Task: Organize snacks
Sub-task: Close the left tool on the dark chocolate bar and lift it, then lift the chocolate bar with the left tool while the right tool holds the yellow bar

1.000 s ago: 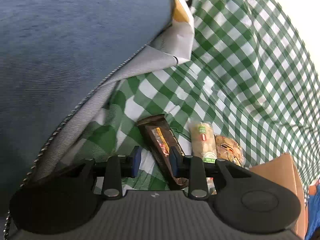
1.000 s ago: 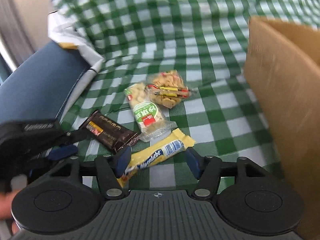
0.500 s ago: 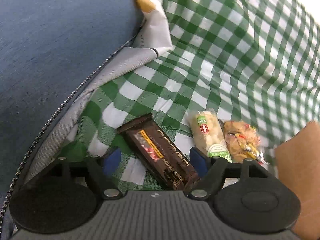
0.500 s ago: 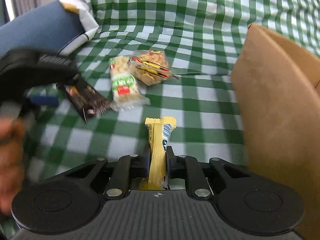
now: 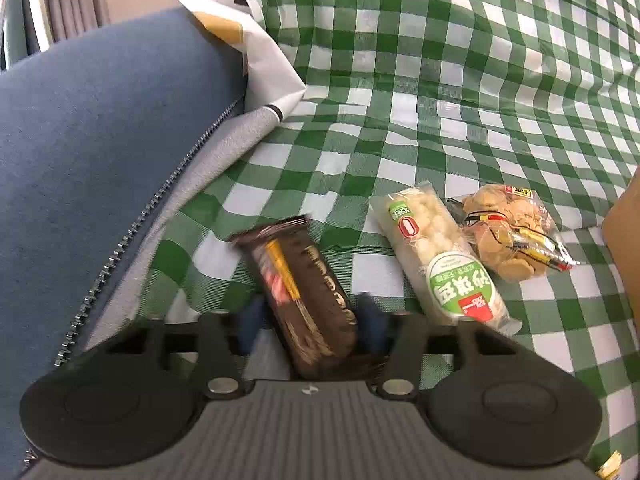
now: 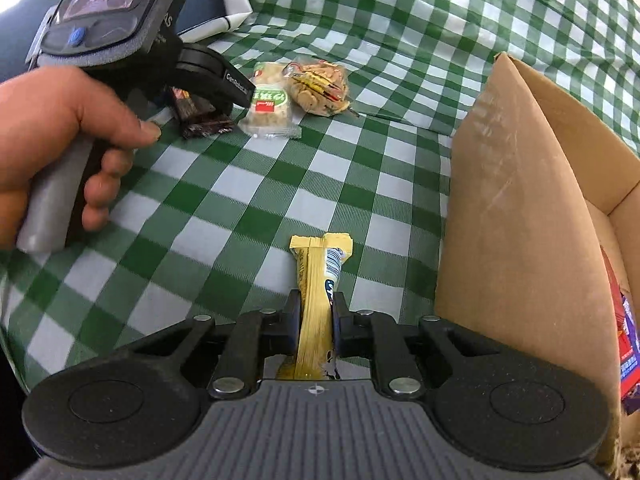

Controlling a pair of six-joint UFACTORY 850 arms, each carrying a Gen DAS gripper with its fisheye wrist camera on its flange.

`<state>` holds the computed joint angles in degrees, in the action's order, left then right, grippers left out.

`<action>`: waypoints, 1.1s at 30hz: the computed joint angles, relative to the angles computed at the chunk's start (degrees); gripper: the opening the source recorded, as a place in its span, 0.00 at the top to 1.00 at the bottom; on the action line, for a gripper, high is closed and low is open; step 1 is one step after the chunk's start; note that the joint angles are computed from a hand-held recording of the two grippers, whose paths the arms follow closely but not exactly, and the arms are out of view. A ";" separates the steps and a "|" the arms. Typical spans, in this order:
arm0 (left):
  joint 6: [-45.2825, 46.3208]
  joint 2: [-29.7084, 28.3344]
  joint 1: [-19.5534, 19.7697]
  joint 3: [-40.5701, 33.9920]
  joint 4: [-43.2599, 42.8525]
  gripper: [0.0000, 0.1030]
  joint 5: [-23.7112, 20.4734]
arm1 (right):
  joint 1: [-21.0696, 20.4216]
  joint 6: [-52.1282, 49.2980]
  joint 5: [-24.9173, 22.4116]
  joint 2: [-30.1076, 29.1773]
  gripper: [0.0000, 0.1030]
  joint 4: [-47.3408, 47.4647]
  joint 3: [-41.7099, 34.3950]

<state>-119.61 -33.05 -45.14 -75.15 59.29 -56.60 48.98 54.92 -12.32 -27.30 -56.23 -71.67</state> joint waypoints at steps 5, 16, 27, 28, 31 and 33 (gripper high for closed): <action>-2.17 2.19 -0.49 2.12 -0.71 0.58 1.61 | 0.04 5.52 -0.10 0.21 0.85 -6.01 0.96; -17.23 12.08 -6.40 11.77 4.08 0.58 8.40 | 0.58 17.60 2.11 5.28 0.85 -17.34 5.93; -15.18 11.79 -13.35 10.69 3.13 0.58 13.30 | 0.87 28.25 1.68 8.19 0.85 -27.70 11.46; -15.42 11.83 -13.61 10.75 2.63 0.58 14.29 | 0.93 28.61 1.46 8.17 0.85 -28.14 11.70; -17.64 12.48 -13.82 11.80 1.72 0.58 18.13 | 0.83 24.08 1.36 7.93 0.84 -23.85 11.88; -16.98 12.00 -13.72 11.41 -0.32 0.58 18.91 | 0.79 20.04 1.26 7.73 0.84 -20.13 11.81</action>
